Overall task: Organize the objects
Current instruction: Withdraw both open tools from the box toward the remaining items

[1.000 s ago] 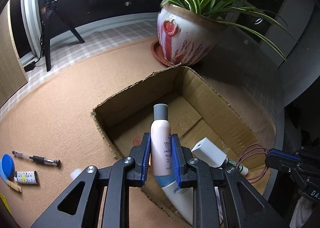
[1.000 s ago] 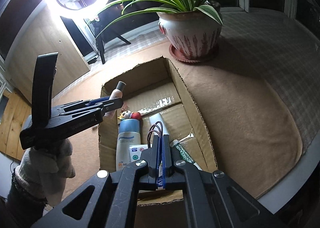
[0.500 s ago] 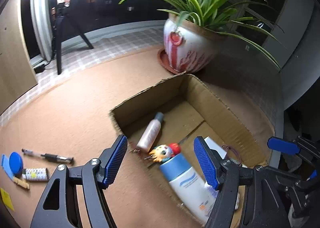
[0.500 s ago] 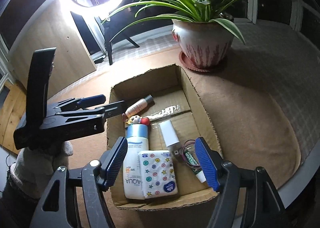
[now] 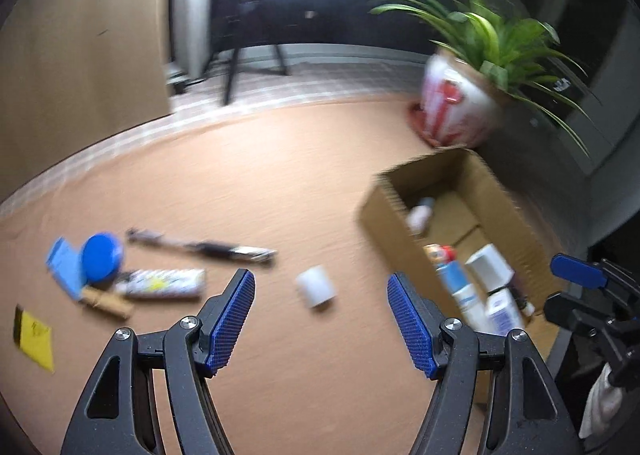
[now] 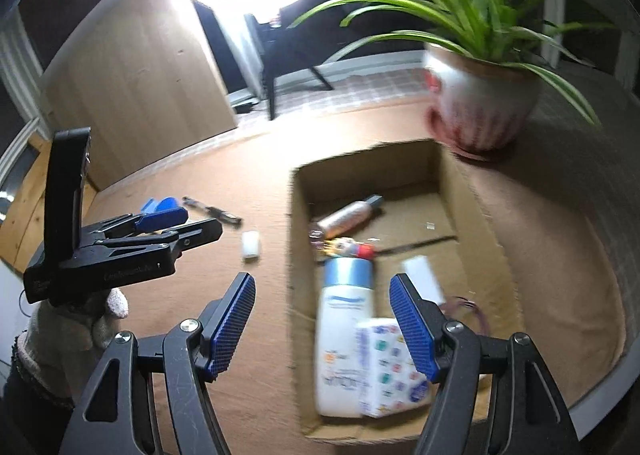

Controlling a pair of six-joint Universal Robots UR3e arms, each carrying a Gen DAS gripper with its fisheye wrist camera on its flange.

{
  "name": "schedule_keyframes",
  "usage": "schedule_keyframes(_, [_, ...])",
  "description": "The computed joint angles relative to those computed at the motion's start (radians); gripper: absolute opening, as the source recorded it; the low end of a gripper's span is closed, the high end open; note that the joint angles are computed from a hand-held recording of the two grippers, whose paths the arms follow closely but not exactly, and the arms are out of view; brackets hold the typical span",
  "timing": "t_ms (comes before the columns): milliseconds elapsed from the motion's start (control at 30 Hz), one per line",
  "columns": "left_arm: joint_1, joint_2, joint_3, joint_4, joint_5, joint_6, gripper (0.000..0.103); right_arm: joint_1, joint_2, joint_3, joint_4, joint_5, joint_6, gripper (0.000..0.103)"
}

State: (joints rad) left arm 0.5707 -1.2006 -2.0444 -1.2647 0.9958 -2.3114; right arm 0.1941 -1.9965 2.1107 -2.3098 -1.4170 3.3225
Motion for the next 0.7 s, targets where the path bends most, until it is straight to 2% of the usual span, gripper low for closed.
schedule_keyframes(167, [0.224,-0.017,0.015,-0.08,0.009,0.142,0.073,0.118,0.163,-0.089,-0.081,-0.02,0.062,0.066])
schedule_keyframes(367, [0.395,-0.119,0.046,-0.059,0.04,0.222,0.072,0.204,0.371,-0.248,-0.093,-0.007,0.089,0.066])
schedule_keyframes(533, [0.459,-0.23,0.09,-0.004,0.066,0.233,0.072,0.206,0.515,-0.362,-0.072,0.076,0.119,0.066])
schedule_keyframes(700, [0.465,-0.35,0.162,0.042,0.081,0.208,0.072,0.205,0.661,-0.497,-0.03,0.118,0.164,0.066])
